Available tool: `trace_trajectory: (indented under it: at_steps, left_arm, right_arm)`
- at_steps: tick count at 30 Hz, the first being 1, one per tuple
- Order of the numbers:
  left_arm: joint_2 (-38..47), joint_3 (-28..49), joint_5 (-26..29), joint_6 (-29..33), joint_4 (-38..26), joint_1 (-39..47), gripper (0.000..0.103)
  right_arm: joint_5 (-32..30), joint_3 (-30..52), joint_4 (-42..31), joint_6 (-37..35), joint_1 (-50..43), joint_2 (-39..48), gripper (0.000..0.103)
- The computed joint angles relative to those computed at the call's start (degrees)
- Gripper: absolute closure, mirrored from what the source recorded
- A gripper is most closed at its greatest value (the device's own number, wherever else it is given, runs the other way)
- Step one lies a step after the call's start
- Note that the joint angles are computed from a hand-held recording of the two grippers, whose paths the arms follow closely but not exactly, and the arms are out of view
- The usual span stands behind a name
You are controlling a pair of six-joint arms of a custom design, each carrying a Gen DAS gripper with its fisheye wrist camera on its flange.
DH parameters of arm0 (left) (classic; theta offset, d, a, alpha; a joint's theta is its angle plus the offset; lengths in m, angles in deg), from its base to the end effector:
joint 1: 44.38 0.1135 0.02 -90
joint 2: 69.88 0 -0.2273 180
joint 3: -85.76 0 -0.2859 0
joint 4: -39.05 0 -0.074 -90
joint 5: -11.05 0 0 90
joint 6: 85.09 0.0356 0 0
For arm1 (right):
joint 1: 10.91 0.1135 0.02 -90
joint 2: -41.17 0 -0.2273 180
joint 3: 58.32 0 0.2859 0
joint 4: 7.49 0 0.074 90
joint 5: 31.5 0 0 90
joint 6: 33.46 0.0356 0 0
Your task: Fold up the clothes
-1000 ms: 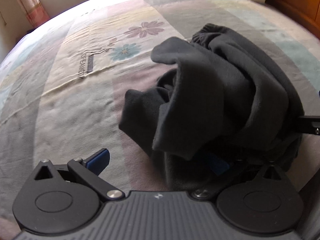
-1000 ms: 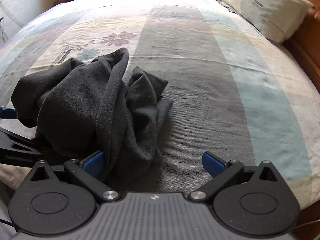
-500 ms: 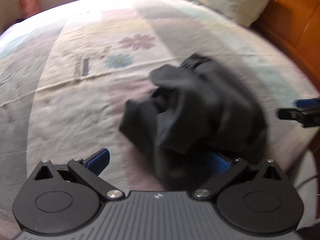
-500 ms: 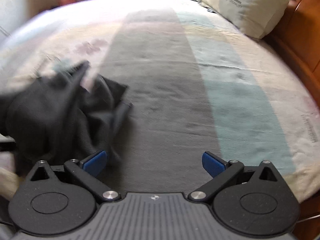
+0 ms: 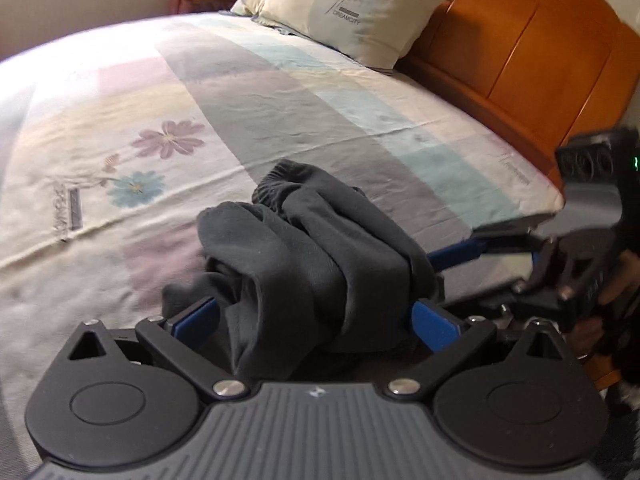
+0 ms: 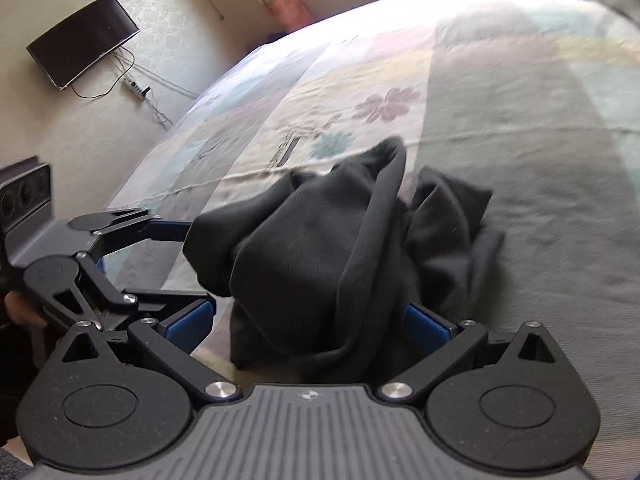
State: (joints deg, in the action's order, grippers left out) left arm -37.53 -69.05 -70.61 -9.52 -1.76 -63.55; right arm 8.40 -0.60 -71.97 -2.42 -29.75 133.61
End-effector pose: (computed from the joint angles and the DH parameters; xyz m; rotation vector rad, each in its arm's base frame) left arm 0.1728 -0.0656 0.1184 0.1694 2.4388 -0.4419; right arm 0.2447 -0.0546 0.0822 -0.7731 2.3928 1.0409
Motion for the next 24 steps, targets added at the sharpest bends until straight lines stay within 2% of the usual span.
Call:
trace_trajectory:
  at_steps: [3,6,9,11,12,14,17,20,24]
  left_arm:
    - [2.5,-0.8,10.4,0.1,4.4,7.2,0.001]
    - [9.9,0.6,18.5,-0.6,9.7,12.2,0.001]
    - [19.4,3.7,21.4,-1.9,14.1,14.1,0.001]
    - [25.1,5.2,25.3,-3.3,17.8,15.9,0.001]
    - [28.0,6.0,27.4,-4.0,19.8,16.8,0.001]
    - [33.7,8.2,30.7,-5.8,22.4,17.8,0.001]
    - [38.0,11.6,33.2,-6.4,22.9,18.0,0.001]
    - [40.6,16.7,34.2,-5.2,21.5,17.1,0.001]
    - [47.6,28.3,33.8,-3.0,16.7,14.5,0.001]
  right_arm:
    - [-0.5,4.9,-3.6,-0.7,0.7,6.8,0.000]
    - [-0.6,8.6,-5.9,-2.0,1.4,12.2,0.000]
    - [-3.9,11.8,-11.8,-8.3,1.3,16.7,0.000]
    - [-6.9,13.4,-15.8,-13.2,1.7,18.4,0.000]
    - [-8.1,13.6,-16.4,-14.6,2.0,18.7,0.000]
    - [-7.9,12.7,-12.3,-12.0,3.6,18.3,0.000]
    - [-4.3,10.2,-4.6,-4.9,6.2,16.6,0.000]
    - [-7.9,12.3,-10.7,-11.0,4.6,17.1,0.000]
    - [-12.6,17.7,-18.9,-16.7,1.9,18.6,0.000]
